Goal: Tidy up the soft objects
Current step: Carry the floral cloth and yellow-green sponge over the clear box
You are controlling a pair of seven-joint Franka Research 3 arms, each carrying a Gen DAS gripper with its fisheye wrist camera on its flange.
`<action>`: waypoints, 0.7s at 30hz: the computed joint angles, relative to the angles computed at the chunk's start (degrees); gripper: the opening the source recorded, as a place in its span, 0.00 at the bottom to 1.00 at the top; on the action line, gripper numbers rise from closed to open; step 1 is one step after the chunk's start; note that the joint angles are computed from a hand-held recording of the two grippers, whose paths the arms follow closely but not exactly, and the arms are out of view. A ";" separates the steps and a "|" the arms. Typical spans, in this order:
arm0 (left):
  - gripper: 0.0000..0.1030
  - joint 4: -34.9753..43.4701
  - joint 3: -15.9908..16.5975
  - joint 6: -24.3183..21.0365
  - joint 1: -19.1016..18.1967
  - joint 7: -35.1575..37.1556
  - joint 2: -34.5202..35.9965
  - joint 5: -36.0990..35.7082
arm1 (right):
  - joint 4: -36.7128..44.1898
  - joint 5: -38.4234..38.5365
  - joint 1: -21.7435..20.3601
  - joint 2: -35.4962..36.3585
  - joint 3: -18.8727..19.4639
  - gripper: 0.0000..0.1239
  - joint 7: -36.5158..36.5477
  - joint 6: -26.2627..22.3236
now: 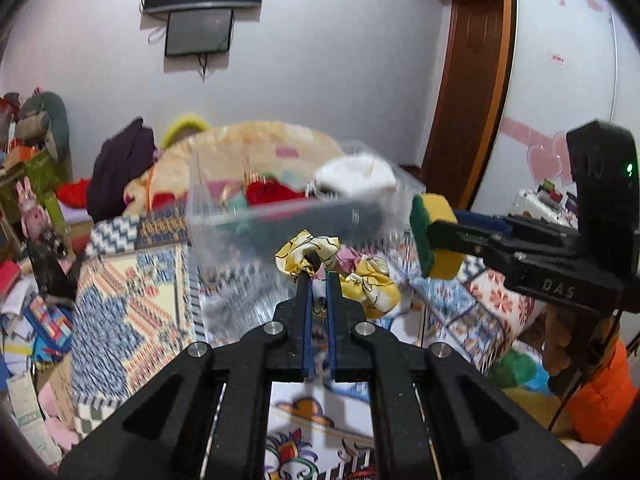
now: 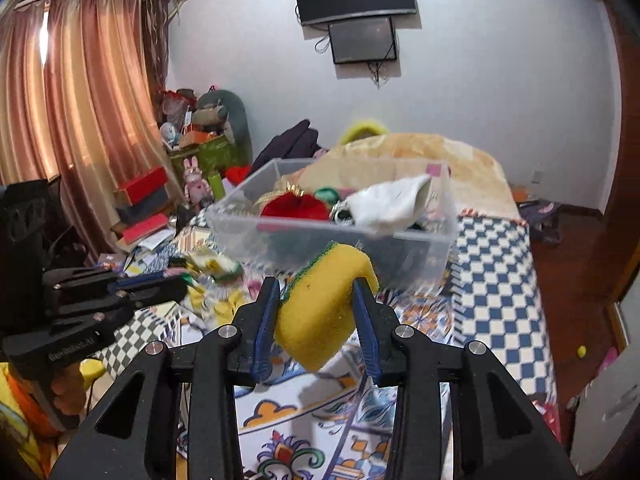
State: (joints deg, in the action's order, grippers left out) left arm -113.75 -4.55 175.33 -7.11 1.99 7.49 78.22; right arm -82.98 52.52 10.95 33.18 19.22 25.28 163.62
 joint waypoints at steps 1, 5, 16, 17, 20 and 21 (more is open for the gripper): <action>0.05 0.48 0.32 -0.16 -0.16 -1.79 -0.27 1.99 | 0.33 0.20 -0.04 0.06 0.18 0.27 -0.27 0.49; 0.05 2.97 0.06 -2.33 -0.06 -6.98 -0.59 8.51 | 2.95 1.38 -0.50 1.07 1.41 0.27 -1.71 1.68; 0.05 9.97 0.23 -6.26 1.43 -6.39 3.13 9.45 | 17.41 -5.47 3.50 9.74 -0.17 0.28 4.51 1.24; 0.05 10.75 0.45 -6.67 1.39 -6.03 3.81 9.11 | 19.78 -7.03 4.30 11.24 -0.83 0.28 6.19 0.65; 0.05 12.11 0.99 -7.38 1.08 -5.16 5.30 7.80 | 24.32 -11.30 6.27 14.23 -2.44 0.28 10.50 -0.15; 0.05 12.68 1.23 -7.10 1.18 -4.58 6.05 6.75 | 26.28 -12.91 6.89 15.53 -2.91 0.28 11.83 -0.76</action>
